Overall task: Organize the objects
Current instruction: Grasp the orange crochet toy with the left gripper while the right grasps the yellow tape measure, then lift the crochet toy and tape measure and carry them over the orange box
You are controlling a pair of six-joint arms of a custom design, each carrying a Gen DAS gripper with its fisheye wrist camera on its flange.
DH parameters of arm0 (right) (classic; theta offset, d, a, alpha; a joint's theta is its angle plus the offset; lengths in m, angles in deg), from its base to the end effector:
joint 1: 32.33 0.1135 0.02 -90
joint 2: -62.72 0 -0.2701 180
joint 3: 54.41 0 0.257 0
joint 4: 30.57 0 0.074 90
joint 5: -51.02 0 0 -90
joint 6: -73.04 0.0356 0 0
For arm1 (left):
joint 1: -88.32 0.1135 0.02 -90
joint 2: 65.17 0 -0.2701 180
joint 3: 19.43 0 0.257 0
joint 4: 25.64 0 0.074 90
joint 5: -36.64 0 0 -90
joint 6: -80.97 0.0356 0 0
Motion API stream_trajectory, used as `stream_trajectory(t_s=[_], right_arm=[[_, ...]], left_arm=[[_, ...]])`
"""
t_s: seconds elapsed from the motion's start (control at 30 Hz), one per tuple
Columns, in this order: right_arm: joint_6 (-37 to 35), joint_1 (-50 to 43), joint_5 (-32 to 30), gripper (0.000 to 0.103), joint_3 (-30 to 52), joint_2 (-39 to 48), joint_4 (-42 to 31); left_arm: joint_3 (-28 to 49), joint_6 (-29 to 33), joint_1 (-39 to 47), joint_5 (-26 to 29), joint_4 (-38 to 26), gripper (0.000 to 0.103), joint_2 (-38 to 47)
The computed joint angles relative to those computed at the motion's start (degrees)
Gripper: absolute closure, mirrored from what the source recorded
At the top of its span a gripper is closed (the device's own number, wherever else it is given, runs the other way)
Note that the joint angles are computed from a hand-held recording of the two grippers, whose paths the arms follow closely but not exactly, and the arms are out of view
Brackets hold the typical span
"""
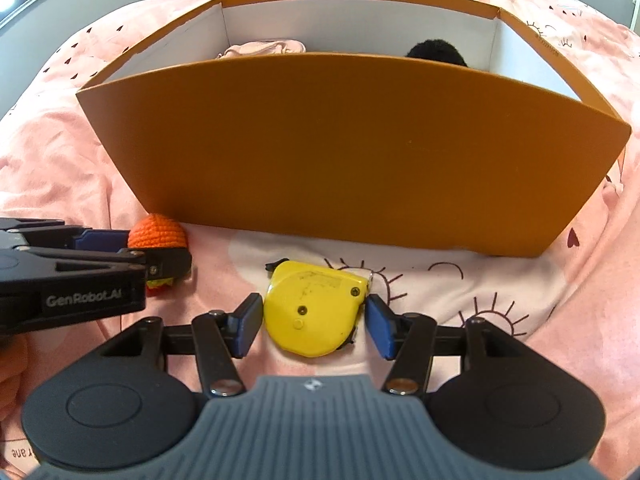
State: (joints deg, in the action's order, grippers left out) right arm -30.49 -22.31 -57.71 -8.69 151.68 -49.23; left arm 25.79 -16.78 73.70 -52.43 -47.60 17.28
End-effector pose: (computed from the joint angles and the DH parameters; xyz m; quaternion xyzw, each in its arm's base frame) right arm 0.2472 0.0553 0.1125 -0.2340 0.9290 0.1504 0.2443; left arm 0.2372 -0.0625 0.1316 0.0599 0.9622 -0.0592 0.2591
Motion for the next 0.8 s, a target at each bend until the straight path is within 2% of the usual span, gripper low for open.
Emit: stream_trajectory(t_s=[0.23, 0.4, 0.67, 0.8], right_arm=[[-0.2, 0.0, -0.1, 0.045, 0.3, -0.8, -1.5], [-1.8, -0.4, -1.7, 0.045, -0.2, -5.5, -4.4], [-7.4, -4.4, -7.1, 0.045, 2.1, -16.0, -13.4], [-11.4, -8.0, -11.5, 0.045, 5.4, -19.4, -18.0]], left_arm=[[-0.7, -0.1, 1.3, 1.8, 1.2, 0.054, -0.4], [-2.1, 1.1, 0.5, 2.0, -0.2, 0.055, -5.7], [-0.8, 2.1, -1.9, 2.4, -7.1, 0.056, -18.0], [1.8, 2.2, -1.3, 5.3, -10.6, 0.056, -21.7]])
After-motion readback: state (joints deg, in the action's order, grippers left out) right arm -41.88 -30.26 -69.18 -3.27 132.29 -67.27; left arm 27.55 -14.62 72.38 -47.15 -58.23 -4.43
